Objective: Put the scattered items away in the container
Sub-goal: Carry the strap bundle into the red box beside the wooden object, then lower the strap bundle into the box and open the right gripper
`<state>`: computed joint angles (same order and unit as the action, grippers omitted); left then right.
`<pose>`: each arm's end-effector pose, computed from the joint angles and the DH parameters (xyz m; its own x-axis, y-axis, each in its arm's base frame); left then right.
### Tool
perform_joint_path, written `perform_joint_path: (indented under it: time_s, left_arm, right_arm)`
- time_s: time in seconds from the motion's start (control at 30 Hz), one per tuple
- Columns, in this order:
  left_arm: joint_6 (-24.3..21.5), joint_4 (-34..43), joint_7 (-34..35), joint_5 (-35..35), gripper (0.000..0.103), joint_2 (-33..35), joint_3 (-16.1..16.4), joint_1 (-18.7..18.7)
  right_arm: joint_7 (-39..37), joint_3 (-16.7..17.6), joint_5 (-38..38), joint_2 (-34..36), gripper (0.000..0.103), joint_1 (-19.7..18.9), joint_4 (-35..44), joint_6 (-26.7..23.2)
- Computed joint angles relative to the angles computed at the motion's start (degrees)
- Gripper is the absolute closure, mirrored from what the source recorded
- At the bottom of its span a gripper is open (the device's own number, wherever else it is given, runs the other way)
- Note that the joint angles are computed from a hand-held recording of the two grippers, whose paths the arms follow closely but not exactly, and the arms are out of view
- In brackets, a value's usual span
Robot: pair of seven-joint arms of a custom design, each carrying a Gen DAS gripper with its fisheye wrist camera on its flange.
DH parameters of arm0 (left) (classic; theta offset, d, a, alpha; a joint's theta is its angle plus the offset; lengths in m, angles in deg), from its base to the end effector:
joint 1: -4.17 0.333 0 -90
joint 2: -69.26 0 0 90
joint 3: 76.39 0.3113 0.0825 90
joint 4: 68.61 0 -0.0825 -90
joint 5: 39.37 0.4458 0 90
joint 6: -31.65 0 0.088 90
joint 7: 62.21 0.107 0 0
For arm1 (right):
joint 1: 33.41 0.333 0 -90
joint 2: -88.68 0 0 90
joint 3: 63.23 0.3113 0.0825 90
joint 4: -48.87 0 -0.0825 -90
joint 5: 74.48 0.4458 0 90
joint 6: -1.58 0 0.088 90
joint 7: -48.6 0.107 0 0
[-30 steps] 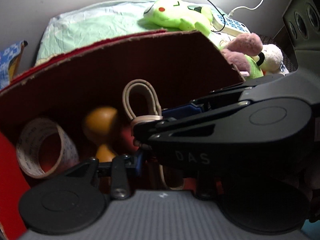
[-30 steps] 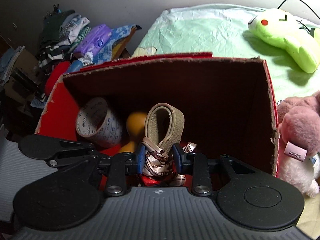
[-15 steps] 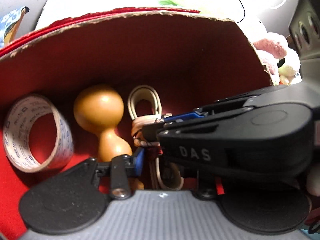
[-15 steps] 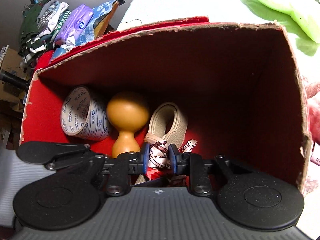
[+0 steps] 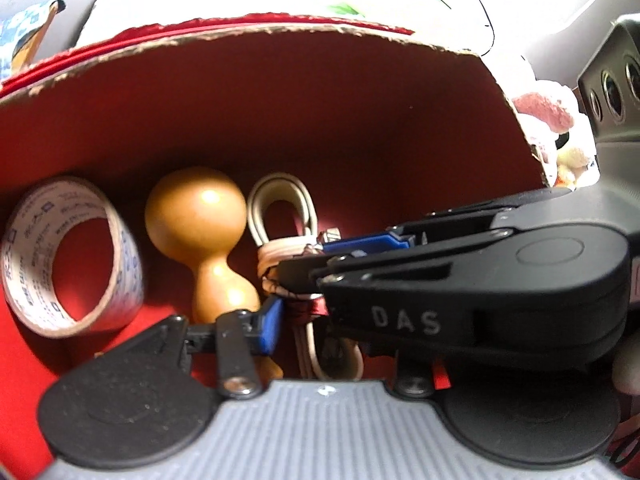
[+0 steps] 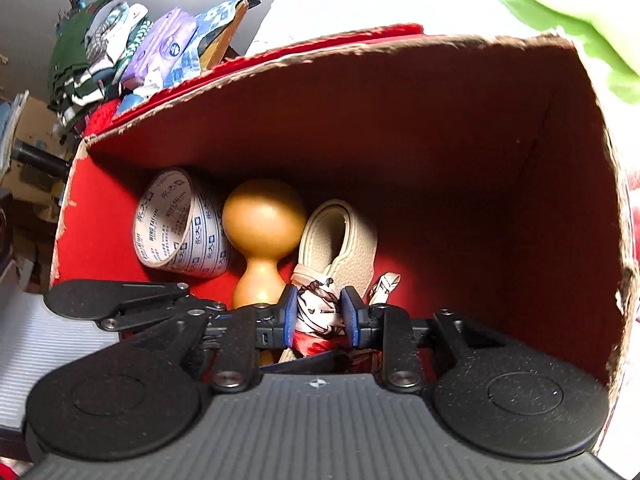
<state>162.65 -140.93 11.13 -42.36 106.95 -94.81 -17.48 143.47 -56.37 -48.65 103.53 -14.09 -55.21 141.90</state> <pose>0.6689 -0.4773 0.4052 -0.3076 -0.8900 0.3365 -0.9346 0.2162 -0.2824 0.6397 0.3092 0.4031 0.1180 -0.8941 -0.4321 -0.9675 -0.0055 -0.2528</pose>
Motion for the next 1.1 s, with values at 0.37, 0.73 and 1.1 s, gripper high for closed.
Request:
perform_joint_path:
  time_s: [0.37, 0.73, 1.1]
  left_arm:
    - [-2.47, 0.72, -4.98, 9.66, 0.065, -1.77, 3.59, -3.66]
    - [0.34, -0.72, -10.31, 12.74, 0.054, -2.71, 4.03, -4.84]
    - [1.75, -2.61, -13.99, 16.48, 0.050, -3.64, 4.61, -5.94]
  right_arm:
    - [-6.70, 1.34, 7.18, 1.40, 0.074, -1.69, 1.93, -2.96]
    - [-6.29, 1.13, 9.23, -0.72, 0.069, -1.17, -1.31, 2.08]
    - [-11.66, 1.88, 16.80, -2.55, 0.070, -1.25, -4.69, 9.24]
